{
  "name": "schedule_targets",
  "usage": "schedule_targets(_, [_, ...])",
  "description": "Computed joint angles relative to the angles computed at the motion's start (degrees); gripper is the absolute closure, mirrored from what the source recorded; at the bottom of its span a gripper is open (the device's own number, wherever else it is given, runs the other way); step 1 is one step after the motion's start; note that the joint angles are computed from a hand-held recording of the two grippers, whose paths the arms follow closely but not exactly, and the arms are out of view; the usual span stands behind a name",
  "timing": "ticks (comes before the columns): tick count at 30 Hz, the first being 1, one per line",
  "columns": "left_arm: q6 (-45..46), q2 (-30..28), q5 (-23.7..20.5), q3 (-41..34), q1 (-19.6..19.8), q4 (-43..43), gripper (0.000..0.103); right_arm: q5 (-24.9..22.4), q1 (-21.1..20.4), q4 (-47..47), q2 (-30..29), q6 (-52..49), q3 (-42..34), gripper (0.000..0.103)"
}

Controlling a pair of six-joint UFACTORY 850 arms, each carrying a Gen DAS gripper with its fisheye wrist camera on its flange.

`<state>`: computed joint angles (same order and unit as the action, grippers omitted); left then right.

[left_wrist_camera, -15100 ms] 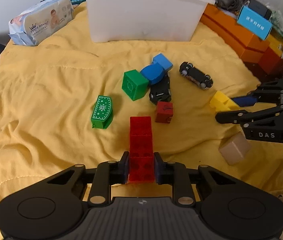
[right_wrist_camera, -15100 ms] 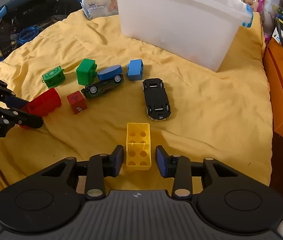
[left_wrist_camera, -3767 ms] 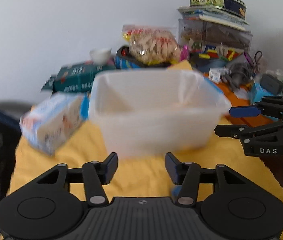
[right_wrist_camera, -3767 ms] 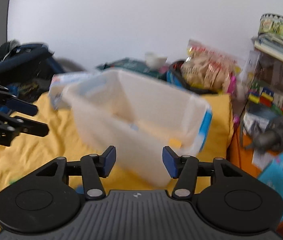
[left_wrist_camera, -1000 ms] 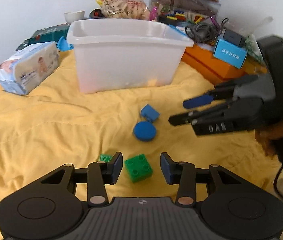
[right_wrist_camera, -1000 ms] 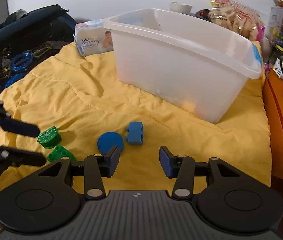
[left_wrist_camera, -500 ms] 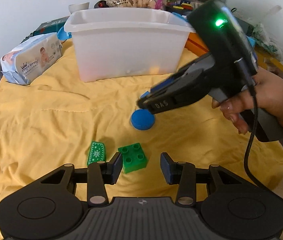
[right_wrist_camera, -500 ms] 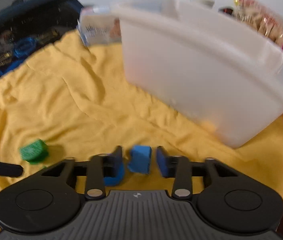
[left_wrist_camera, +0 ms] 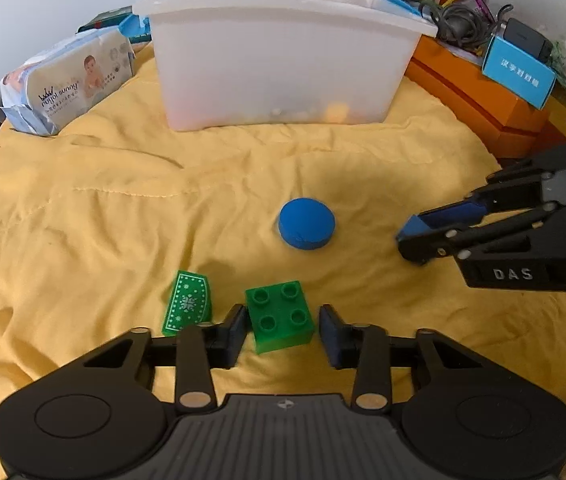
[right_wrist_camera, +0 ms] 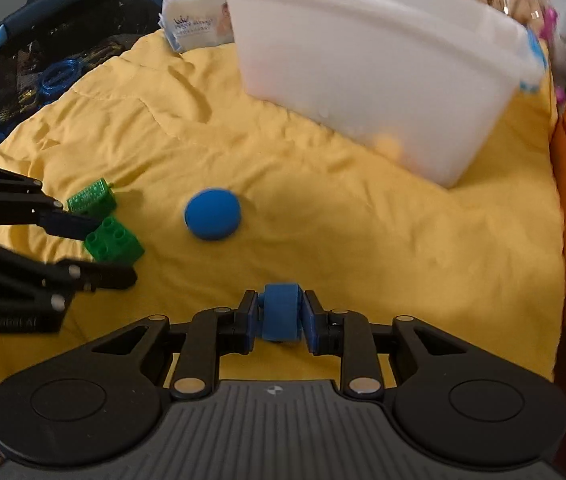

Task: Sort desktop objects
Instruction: 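Carry both bricks over the white bin and open both tools to drop them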

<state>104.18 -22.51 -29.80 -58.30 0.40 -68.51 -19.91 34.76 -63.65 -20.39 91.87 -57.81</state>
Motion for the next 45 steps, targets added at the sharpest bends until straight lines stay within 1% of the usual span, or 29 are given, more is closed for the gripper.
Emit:
schedule_targets(1, [-0.07, -0.16, -0.51, -0.3, 0.08, 0.35, 0.066, 0.03, -0.03, 0.14, -0.02, 0.38, 0.29, 0.071])
schedule_targets(3, [-2.37, -0.56, -2.44, -1.44, 0.26, 2.57, 0.067, 0.83, -0.12, -1.56, 0.48, 2.48, 1.27, 0.073])
schedule_targets(4, [-3.3, -0.68, -3.6, -2.03, 0.39, 3.28, 0.067, 0.84, -0.11, -1.55, 0.7, 2.26, 1.42, 0.077])
schedule_targets(6, [-3.3, -0.38, -5.45, -3.19, 0.59, 2.57, 0.067, -0.4, 0.09, -3.4, 1.24, 3.3, 1.51, 0.077])
schedule_targets(9, [-0.73, 0.8, -8.6, -5.25, 0.85, -1.93, 0.066, -2.71, 0.02, -9.23, 3.42, 8.21, 1.7, 0.077])
schedule_targets(11, [1.61, 1.19, -10.5, -7.58, 0.74, -5.73, 0.066, -5.37, -0.12, -14.2, 5.04, 11.24, 1.21, 0.077])
schedule_targets(14, [4.8, 0.55, -11.4, -11.99, -0.24, -10.9, 0.066, -8.86, -0.89, -22.12, 6.74, 15.89, -0.17, 0.077])
schedule_targets(17, [7.92, -1.46, -10.85, -17.2, -1.91, -15.24, 0.066, -11.82, -2.39, -28.1, 6.78, 18.79, -2.7, 0.077])
schedule_targets(19, [10.14, -3.08, -10.03, -20.18, -2.97, -17.94, 0.066, -13.4, -3.57, -30.43, 5.84, 19.76, -4.81, 0.077])
schedule_targets(21, [10.09, -5.19, -8.91, -23.46, -4.06, -18.91, 0.066, -14.63, -4.8, -31.23, 4.18, 19.8, -7.27, 0.077])
schedule_targets(23, [8.26, -7.74, -6.49, -26.98, -5.47, -18.13, 0.066, -15.22, -5.82, -30.59, 2.24, 19.3, -9.51, 0.077])
schedule_targets(25, [3.34, -10.48, -3.74, -30.51, -6.7, -13.61, 0.066, -14.45, -6.94, -28.92, -0.1, 19.0, -11.87, 0.077])
schedule_targets(26, [1.67, -11.89, -3.61, -31.86, -6.98, -12.87, 0.066, -13.95, -7.28, -28.27, -0.91, 18.91, -12.32, 0.076])
schedule_targets(27, [-0.39, -13.09, -2.84, -33.0, -7.43, -11.48, 0.066, -13.51, -7.75, -28.46, -1.77, 19.41, -12.58, 0.075])
schedule_targets(28, [-3.64, -14.16, -1.6, -34.12, -7.98, -8.58, 0.066, -13.64, -8.09, -28.06, -2.92, 19.48, -13.06, 0.069])
schedule_targets(29, [-5.22, -14.66, -1.07, -34.41, -8.08, -7.05, 0.066, -13.51, -8.43, -25.73, -3.89, 17.92, -13.69, 0.062])
schedule_targets(30, [-5.08, -14.51, -0.96, -33.86, -7.93, -7.54, 0.064, -13.0, -8.7, -25.0, -4.01, 18.04, -13.59, 0.062])
schedule_targets(31, [-3.28, -14.06, -1.47, -32.92, -7.43, -9.67, 0.06, -12.16, -8.92, -26.09, -3.6, 20.56, -12.78, 0.062])
schedule_targets(32, [-0.5, -13.5, -2.29, -31.76, -6.83, -12.39, 0.05, -12.06, -8.62, -27.34, -2.66, 22.85, -11.61, 0.061])
schedule_targets(33, [1.1, -12.98, -2.58, -30.93, -6.48, -13.75, 0.044, -12.2, -8.48, -28.37, -2.17, 24.28, -10.95, 0.06])
schedule_targets(35, [1.52, -12.08, -2.89, -29.97, -5.83, -13.89, 0.043, -13.12, -7.99, -27.87, -1.52, 24.02, -10.36, 0.055])
schedule_targets(37, [1.84, -10.98, -3.52, -28.81, -5.23, -13.81, 0.043, -13.04, -7.63, -28.4, -0.66, 25.1, -9.55, 0.054])
schedule_targets(39, [4.31, -9.02, -4.49, -26.15, -4.24, -16.0, 0.043, -13.41, -6.95, -29.45, 0.11, 26.14, -8.86, 0.051])
schedule_targets(41, [6.47, -6.83, -5.88, -22.97, -2.96, -17.32, 0.04, -14.55, -5.47, -29.73, 1.22, 25.93, -7.73, 0.045])
schedule_targets(42, [7.2, -5.91, -6.07, -21.49, -2.45, -17.45, 0.038, -14.49, -4.94, -30.12, 1.53, 25.71, -7.3, 0.045])
schedule_targets(45, [8.79, -3.15, -4.92, -16.48, -1.1, -15.79, 0.038, -14.41, -2.88, -28.45, 2.05, 23.22, -6.0, 0.041])
